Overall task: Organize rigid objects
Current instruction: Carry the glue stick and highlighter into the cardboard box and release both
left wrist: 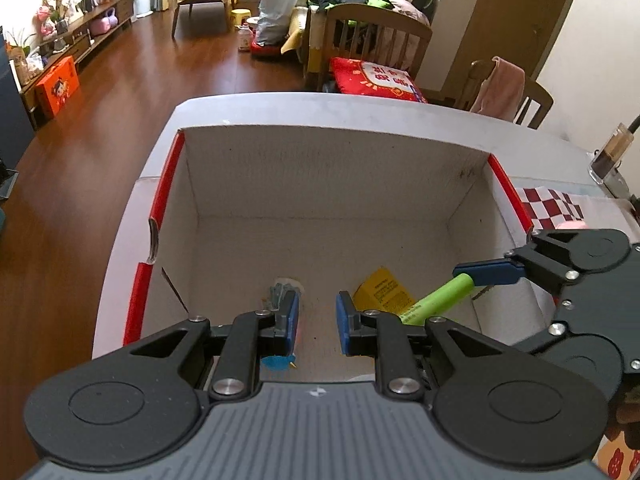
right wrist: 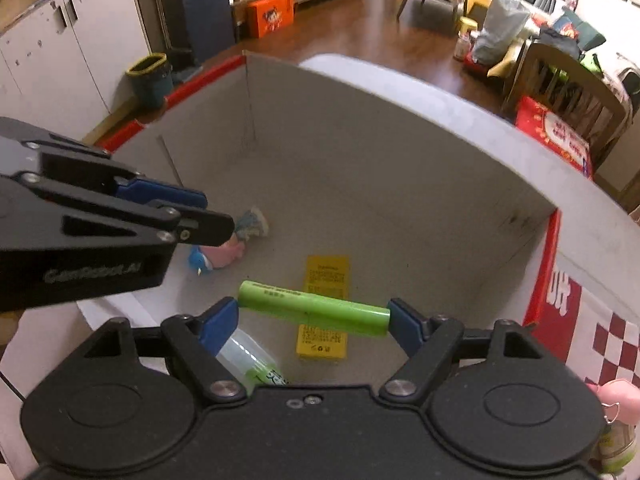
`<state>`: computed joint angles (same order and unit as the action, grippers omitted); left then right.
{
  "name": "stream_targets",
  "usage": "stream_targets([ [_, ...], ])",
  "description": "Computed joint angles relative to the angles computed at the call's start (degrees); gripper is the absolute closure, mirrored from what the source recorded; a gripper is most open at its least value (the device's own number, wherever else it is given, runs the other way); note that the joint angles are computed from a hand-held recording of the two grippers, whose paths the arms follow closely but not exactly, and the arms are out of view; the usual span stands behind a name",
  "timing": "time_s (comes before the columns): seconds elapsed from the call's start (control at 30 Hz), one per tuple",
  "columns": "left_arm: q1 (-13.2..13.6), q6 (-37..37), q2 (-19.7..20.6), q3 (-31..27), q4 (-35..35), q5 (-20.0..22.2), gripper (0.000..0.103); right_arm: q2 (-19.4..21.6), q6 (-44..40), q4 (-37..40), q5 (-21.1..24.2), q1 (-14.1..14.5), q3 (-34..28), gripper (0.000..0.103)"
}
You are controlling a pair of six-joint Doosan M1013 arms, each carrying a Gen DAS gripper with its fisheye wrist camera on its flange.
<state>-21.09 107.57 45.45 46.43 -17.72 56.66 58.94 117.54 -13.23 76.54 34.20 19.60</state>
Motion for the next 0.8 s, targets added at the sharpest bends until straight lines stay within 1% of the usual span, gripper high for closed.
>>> stream_targets([
  [0.13, -0.1, -0.1, 0.5, -0.6, 0.0, 1.1, 0.083, 1.1, 0.5, 1.3, 2.5, -0.1, -2.2, 0.022],
  [0.2, -0.1, -0.3, 0.5, -0.6, 0.3, 1.3, 0.083, 1.7, 0.1, 1.7, 3.2, -0.2, -3.3, 0.022],
  [0.27, -0.2, -0.5, 0.5, -0.5, 0.4, 1.4, 0.083, 1.9, 0.6, 1.7, 3.0, -0.2, -3.4, 0.022],
  [0.5, -0.3, -1.2, 0.2, -0.3, 0.8, 1.6, 0.083, 0.0, 1.2, 1.5, 0.2, -0.5, -0.1, 0.019],
  [0.53, -0.4, -1.5, 0.0, 0.0, 1.0, 1.4, 0.083, -0.4, 1.2, 1.6, -0.5, -0.6, 0.6, 0.018],
  [0.6, -0.5, -1.7, -0.4, 0.6, 1.4, 0.6, 0.083, -1.2, 1.3, 1.5, -1.7, -0.5, 1.8, 0.014],
  [0.73, -0.5, -1.5, -1.2, 1.7, 0.7, -0.2, 0.081, -2.9, 1.8, 1.1, -4.3, -0.2, 4.5, 0.014],
  [0.8, -0.6, -1.1, -1.9, 2.6, 0.8, -1.3, 0.080, -4.1, 2.2, 0.6, -5.7, 0.0, 6.4, 0.014],
])
